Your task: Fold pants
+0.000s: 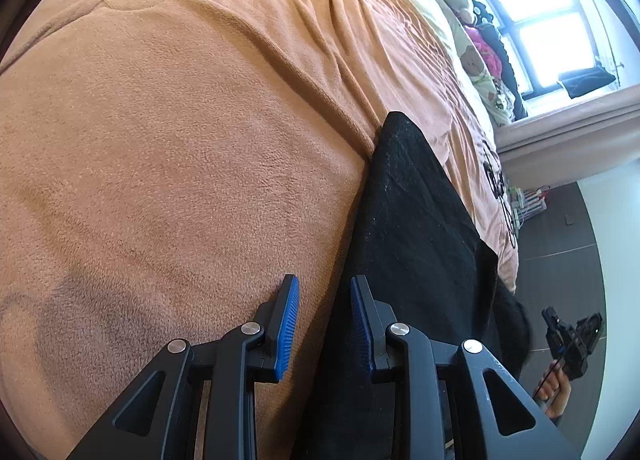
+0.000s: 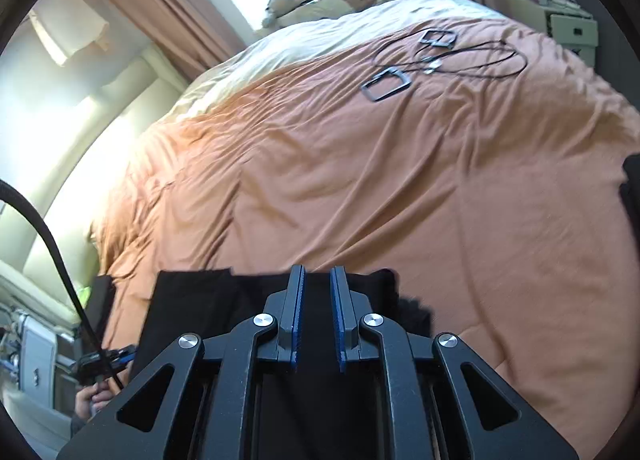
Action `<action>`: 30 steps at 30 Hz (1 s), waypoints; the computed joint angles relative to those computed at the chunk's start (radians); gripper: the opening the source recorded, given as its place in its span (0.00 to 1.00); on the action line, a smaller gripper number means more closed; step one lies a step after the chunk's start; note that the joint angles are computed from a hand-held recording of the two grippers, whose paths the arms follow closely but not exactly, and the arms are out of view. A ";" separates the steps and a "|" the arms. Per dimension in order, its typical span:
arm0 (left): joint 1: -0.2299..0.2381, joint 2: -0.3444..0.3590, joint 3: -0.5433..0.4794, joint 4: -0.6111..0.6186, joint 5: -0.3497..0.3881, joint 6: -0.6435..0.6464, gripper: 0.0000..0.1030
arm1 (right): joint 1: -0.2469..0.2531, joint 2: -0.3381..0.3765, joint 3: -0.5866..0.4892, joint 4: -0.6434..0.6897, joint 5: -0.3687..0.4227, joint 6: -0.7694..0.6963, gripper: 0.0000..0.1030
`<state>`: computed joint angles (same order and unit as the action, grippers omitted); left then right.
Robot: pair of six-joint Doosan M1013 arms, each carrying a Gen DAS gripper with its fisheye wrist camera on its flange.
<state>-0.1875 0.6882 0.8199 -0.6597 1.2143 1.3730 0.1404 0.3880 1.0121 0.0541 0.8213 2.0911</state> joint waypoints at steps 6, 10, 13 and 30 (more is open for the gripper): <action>-0.001 -0.008 0.012 0.008 -0.007 -0.005 0.28 | 0.004 0.001 -0.004 0.023 0.023 -0.003 0.10; -0.003 -0.004 0.005 0.017 -0.002 -0.013 0.28 | 0.005 0.006 0.012 0.078 0.050 -0.043 0.10; -0.006 -0.004 0.001 0.020 -0.001 -0.014 0.28 | 0.008 0.022 0.016 0.130 0.075 -0.078 0.10; -0.002 -0.008 0.012 0.022 -0.014 -0.016 0.28 | 0.070 0.048 -0.048 -0.120 0.163 0.026 0.10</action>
